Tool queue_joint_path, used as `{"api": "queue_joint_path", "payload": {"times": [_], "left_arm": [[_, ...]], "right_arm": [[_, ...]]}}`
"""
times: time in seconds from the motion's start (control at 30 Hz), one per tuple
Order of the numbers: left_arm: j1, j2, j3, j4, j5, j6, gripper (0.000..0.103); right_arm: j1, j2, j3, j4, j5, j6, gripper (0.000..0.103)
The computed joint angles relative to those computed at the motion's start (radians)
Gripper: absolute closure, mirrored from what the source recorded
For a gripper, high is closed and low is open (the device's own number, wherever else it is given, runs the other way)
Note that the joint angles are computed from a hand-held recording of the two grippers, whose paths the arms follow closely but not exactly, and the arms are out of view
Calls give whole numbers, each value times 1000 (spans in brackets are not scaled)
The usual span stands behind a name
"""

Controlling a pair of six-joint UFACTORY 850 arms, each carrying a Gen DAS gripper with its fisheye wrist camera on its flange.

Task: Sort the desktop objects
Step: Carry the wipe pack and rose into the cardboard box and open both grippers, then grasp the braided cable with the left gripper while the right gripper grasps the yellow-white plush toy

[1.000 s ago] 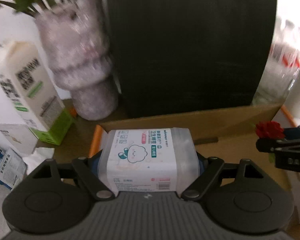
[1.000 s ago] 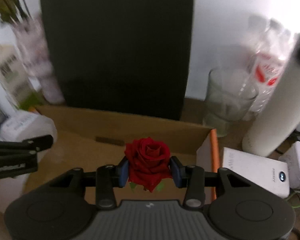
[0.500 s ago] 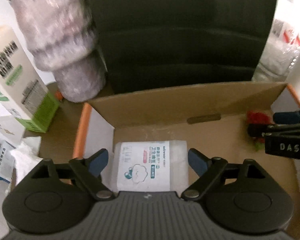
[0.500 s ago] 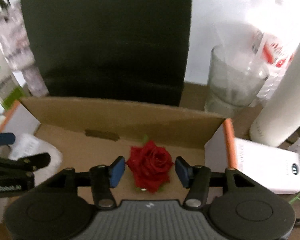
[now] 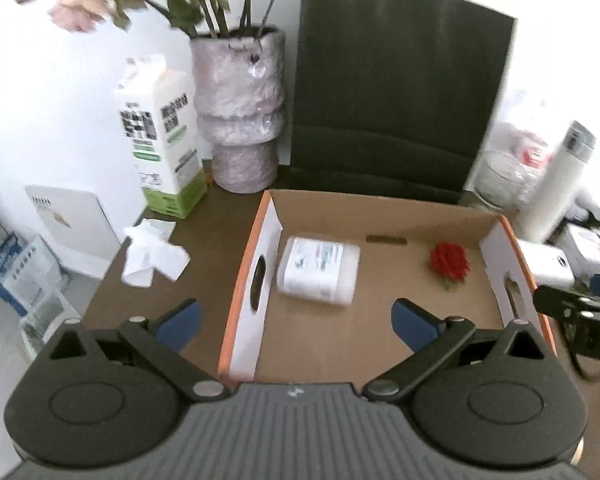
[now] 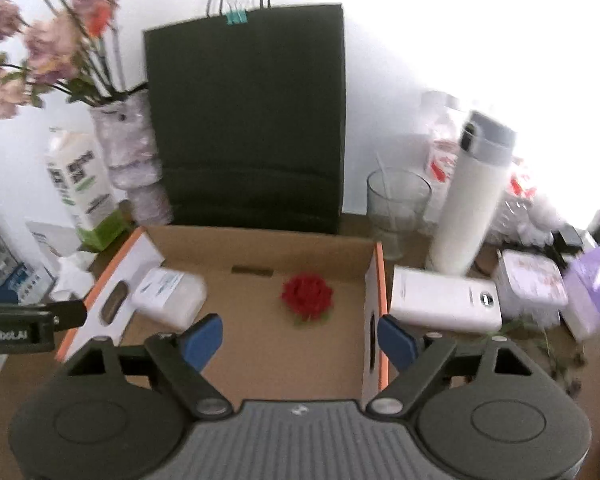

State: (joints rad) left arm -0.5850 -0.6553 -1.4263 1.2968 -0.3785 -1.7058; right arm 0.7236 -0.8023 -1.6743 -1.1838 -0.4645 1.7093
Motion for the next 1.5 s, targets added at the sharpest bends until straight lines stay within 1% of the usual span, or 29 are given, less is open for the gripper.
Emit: {"api": "queue_joint_path", "payload": {"times": [0.03, 0.13, 0.2, 0.23, 0.27, 0.3, 0.37, 0.4, 0.47, 0.5, 0.6, 0.67, 0.77, 0.87, 1.0, 1.1, 1.17, 1.3, 1.33, 1.4, 1.5], "left_arm": [[-17, 35, 57, 105, -13, -105, 0], [-84, 132, 237, 398, -101, -404, 0], [-127, 184, 343, 536, -148, -568, 0], [-148, 205, 389, 577, -173, -623, 0], [-171, 227, 441, 637, -203, -693, 0], [-198, 247, 495, 693, -248, -769, 0], [-252, 271, 575, 713, -331, -849, 0], [-279, 280, 613, 719, -368, -890, 0], [-319, 292, 671, 741, -423, -956, 0], [-342, 294, 695, 726, -451, -968, 0], [-409, 282, 748, 669, -547, -1008, 0], [-446, 273, 778, 659, -579, -1037, 0], [-504, 256, 815, 618, -611, -1115, 0], [-556, 230, 844, 593, -650, -1193, 0], [-605, 204, 874, 623, -684, -1280, 0], [-634, 185, 882, 630, -709, -1258, 0], [-643, 179, 881, 625, -716, -1253, 0], [-640, 181, 900, 685, -724, -1352, 0], [-633, 181, 901, 699, -722, -1361, 0], [-618, 181, 892, 702, -692, -1339, 0], [-602, 182, 889, 714, -684, -1332, 0]], "right_arm": [[16, 31, 58, -81, 1, 105, 18], [66, 120, 232, -327, 0, 419, 18], [111, 160, 328, -460, -44, 590, 18], [134, 176, 367, -508, -74, 657, 17], [159, 189, 407, -547, -105, 721, 17], [188, 207, 456, -595, -141, 808, 17], [231, 230, 532, -688, -192, 959, 16], [261, 238, 572, -712, -236, 1025, 16], [313, 243, 632, -743, -312, 1115, 16], [335, 244, 653, -746, -339, 1147, 16], [406, 236, 704, -711, -400, 1204, 16], [448, 224, 717, -675, -423, 1215, 16], [524, 193, 729, -597, -491, 1246, 16], [586, 168, 753, -566, -550, 1317, 15], [637, 123, 757, -526, -575, 1365, 15], [650, 98, 746, -522, -570, 1363, 15], [658, 85, 735, -504, -579, 1341, 15], [673, 77, 733, -507, -611, 1360, 15], [672, 79, 734, -512, -607, 1355, 15], [671, 77, 727, -498, -611, 1337, 14], [663, 89, 735, -504, -590, 1319, 14]]}}
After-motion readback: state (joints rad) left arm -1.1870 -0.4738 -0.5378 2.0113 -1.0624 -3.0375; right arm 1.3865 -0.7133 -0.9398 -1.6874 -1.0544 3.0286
